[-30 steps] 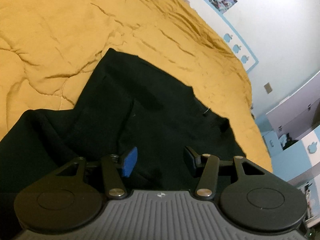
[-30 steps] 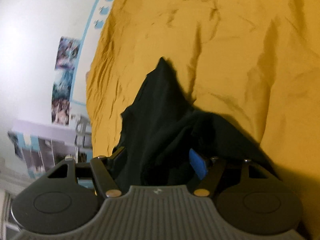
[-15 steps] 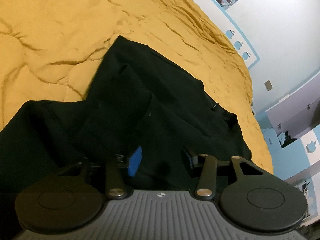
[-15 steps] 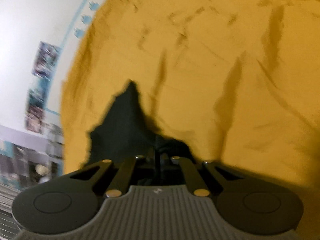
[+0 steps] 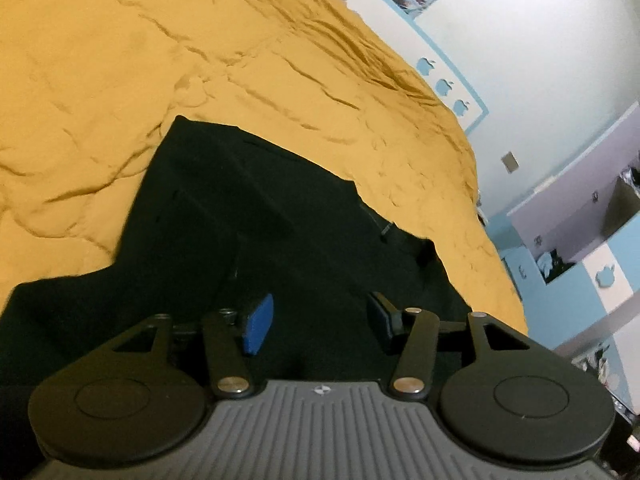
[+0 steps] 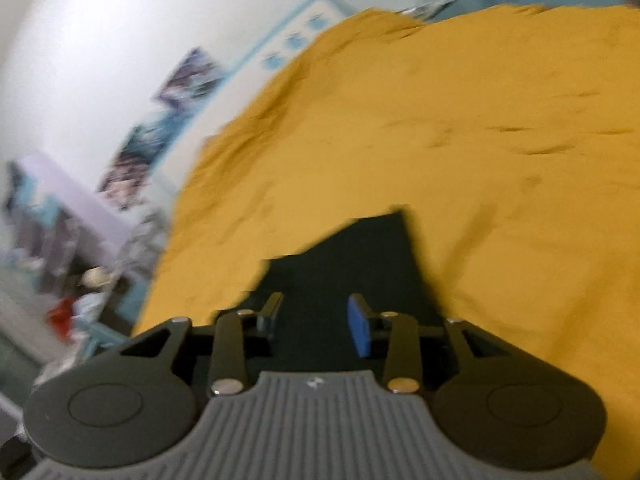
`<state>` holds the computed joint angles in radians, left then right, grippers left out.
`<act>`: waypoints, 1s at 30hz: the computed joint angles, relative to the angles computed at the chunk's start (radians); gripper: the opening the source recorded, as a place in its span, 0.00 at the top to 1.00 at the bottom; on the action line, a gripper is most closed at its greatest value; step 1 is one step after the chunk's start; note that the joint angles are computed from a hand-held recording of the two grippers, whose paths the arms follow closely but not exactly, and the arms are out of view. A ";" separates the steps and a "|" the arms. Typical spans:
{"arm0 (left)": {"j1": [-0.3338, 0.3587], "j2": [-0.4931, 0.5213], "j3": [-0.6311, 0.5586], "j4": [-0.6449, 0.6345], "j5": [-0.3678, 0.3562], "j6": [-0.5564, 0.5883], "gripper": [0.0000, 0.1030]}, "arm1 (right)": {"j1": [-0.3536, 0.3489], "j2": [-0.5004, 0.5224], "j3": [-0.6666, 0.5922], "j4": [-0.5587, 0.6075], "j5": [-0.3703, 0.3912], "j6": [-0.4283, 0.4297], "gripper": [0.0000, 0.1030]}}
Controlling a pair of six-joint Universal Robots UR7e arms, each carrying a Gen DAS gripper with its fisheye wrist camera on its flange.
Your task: Fold small clothes
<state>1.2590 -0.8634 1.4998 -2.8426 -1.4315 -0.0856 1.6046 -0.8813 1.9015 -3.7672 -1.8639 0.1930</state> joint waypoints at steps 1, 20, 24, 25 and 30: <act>0.001 0.017 -0.016 0.000 0.021 -0.008 0.41 | -0.015 0.016 -0.035 0.042 0.029 0.002 0.68; -0.001 -0.079 0.097 0.012 0.027 0.090 0.35 | -0.010 0.058 -0.053 0.081 -0.100 -0.153 0.63; 0.003 -0.095 0.146 -0.027 0.107 0.063 0.40 | 0.006 0.028 0.027 0.097 -0.184 -0.088 0.63; 0.007 -0.099 0.150 -0.028 0.110 0.057 0.46 | 0.001 0.024 0.045 0.097 -0.200 -0.073 0.64; -0.028 -0.203 0.211 0.022 0.131 -0.073 0.49 | 0.010 -0.023 0.113 0.081 -0.254 -0.010 0.78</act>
